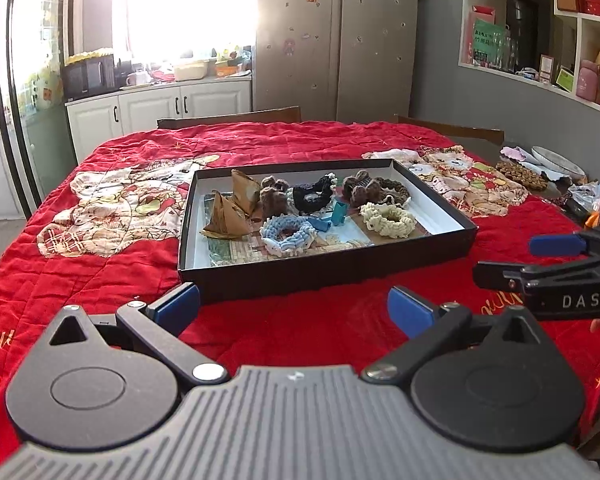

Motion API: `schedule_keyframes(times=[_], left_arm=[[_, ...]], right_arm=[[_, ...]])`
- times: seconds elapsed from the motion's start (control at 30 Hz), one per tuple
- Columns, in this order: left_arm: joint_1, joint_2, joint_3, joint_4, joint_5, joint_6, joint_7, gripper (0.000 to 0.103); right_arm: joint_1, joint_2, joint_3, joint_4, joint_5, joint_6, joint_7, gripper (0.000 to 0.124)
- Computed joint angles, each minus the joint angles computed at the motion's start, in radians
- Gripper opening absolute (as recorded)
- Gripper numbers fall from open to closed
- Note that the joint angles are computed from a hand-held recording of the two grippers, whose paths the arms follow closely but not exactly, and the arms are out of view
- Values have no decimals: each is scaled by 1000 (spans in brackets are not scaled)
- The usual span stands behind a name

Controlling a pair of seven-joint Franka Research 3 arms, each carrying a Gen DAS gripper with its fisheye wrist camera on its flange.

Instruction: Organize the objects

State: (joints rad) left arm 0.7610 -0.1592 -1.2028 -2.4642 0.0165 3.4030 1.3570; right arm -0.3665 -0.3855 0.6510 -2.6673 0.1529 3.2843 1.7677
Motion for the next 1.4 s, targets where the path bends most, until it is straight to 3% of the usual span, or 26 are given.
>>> schedule_keyframes(times=[0.2,0.53,0.73,1.07,1.23,1.4], left_arm=[[2,-34,-7,-20,-3,11,-43,103],[56,-91,-46,-33,79,8,-158,103],[24,-84,-7,-33,122,-3,-203,103],[92,-120,-67,-23,184,-21,-271,103],[69,-93,-37,-22,218,-22,-297,103],[77,-101,-46,-26,214,-7,-295,103]], right_arm=[[46,-6,-44,-23,18,-1,10,86],[25,-19,-12,-33,14,-3,33,91],[11,-25,3,-33,1,-9,49,93],[8,-26,7,-34,-15,-12,67,95],[11,-22,2,-33,-24,-16,68,95],[14,-19,-3,-30,-35,-21,70,95]])
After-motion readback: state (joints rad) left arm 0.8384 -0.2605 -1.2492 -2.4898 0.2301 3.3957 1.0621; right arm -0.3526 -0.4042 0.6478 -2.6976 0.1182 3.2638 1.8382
